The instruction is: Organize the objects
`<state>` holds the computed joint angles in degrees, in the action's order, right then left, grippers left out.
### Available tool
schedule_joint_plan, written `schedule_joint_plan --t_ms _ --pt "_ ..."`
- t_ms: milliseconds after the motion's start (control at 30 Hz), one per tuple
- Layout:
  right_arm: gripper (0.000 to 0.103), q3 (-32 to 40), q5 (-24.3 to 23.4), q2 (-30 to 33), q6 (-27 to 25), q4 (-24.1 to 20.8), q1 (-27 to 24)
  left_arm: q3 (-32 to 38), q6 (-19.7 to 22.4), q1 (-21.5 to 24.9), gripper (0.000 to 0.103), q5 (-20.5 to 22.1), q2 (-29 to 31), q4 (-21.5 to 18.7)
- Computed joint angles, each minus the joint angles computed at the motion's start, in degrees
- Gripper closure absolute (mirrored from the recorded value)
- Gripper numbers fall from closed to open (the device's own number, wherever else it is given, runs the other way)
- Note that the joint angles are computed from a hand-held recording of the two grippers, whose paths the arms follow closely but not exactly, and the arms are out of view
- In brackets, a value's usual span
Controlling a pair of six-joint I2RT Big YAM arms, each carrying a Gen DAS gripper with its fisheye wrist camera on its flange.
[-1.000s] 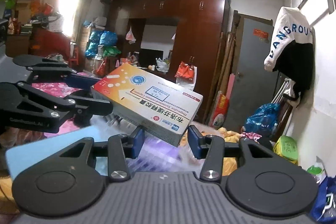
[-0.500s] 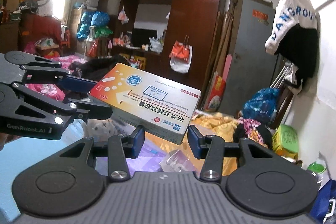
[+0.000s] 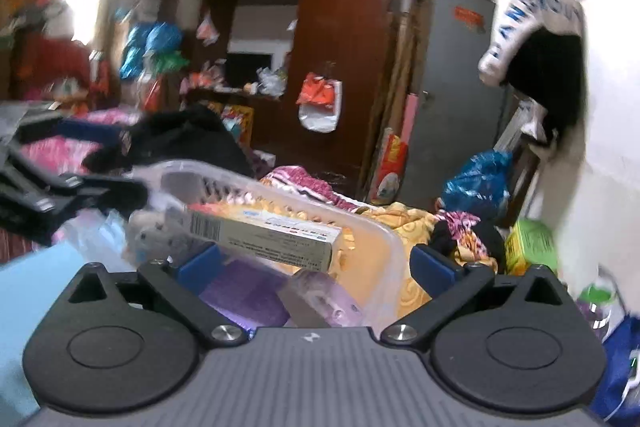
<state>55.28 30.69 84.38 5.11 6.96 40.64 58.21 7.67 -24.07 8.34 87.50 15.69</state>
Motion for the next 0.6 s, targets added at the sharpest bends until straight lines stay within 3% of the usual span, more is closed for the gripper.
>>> schedule_joint_plan --t_ms 67,133,267,333,467,600 --pt "0.0 -1.29 -0.78 -1.3 2.42 0.42 0.03 -0.68 -1.07 -0.09 0.0 -0.9 -0.54 -0.1" --pt "0.0 -1.82 1.44 -1.89 4.82 0.42 0.54 -1.48 -2.37 -0.29 0.0 -1.03 -0.76 0.92" --pt "0.0 -0.76 16.01 -0.36 10.38 -1.77 5.12 -4.48 -4.59 0.18 0.0 1.14 -2.83 2.0" --pt "0.0 -2.29 19.59 -0.58 8.51 0.59 7.49 -6.3 -5.87 0.27 0.0 1.55 -4.27 2.7" --pt "0.0 -3.07 23.63 -2.21 11.85 -4.84 11.92 -9.53 -6.4 -0.25 0.0 -0.67 -8.07 0.57" --pt "0.0 -2.88 20.84 -4.66 22.12 -15.92 14.14 -14.11 -8.21 -1.77 0.0 -6.16 -13.39 -1.1"
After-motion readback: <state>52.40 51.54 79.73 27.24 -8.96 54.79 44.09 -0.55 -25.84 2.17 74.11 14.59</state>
